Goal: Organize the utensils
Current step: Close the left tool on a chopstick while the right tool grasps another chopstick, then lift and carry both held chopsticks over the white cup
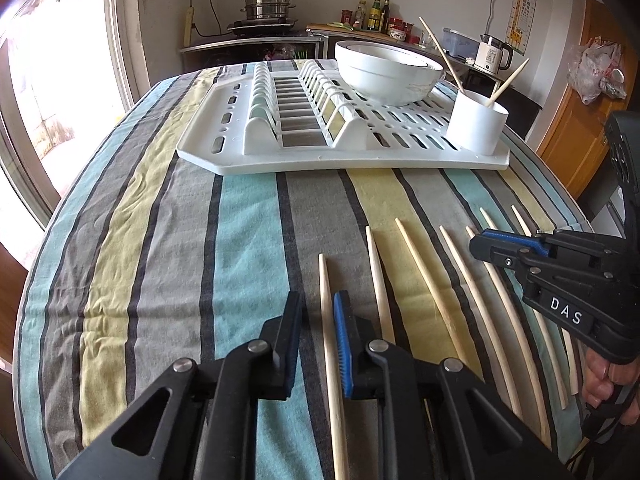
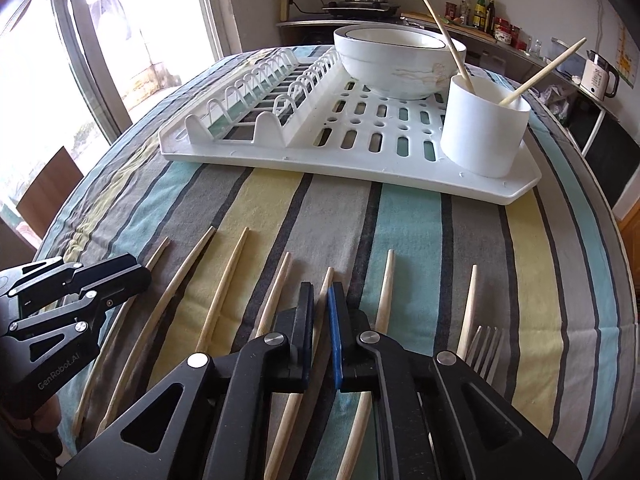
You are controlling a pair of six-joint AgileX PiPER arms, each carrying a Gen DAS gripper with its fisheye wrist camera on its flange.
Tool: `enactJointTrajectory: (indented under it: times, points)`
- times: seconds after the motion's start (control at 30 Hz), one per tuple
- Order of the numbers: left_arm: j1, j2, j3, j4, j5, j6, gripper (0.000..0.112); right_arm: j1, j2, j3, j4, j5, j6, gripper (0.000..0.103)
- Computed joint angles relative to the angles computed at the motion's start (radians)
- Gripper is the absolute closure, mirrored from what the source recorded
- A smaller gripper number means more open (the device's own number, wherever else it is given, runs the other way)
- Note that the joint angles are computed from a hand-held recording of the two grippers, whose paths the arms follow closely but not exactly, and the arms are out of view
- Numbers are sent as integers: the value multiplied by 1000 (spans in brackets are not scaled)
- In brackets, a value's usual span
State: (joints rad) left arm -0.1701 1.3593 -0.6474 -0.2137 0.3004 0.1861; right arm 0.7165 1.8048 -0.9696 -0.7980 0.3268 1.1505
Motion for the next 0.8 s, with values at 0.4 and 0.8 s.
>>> enactJointTrajectory:
  times: [0.4,0.8]
  points:
    - [9,4,-21,-17,16,36,106,-15,-53,36,26,-57,-19,98]
    - [81,-192,-45,-134,139,151,106,-12,-280,144,-71,-84,81,98]
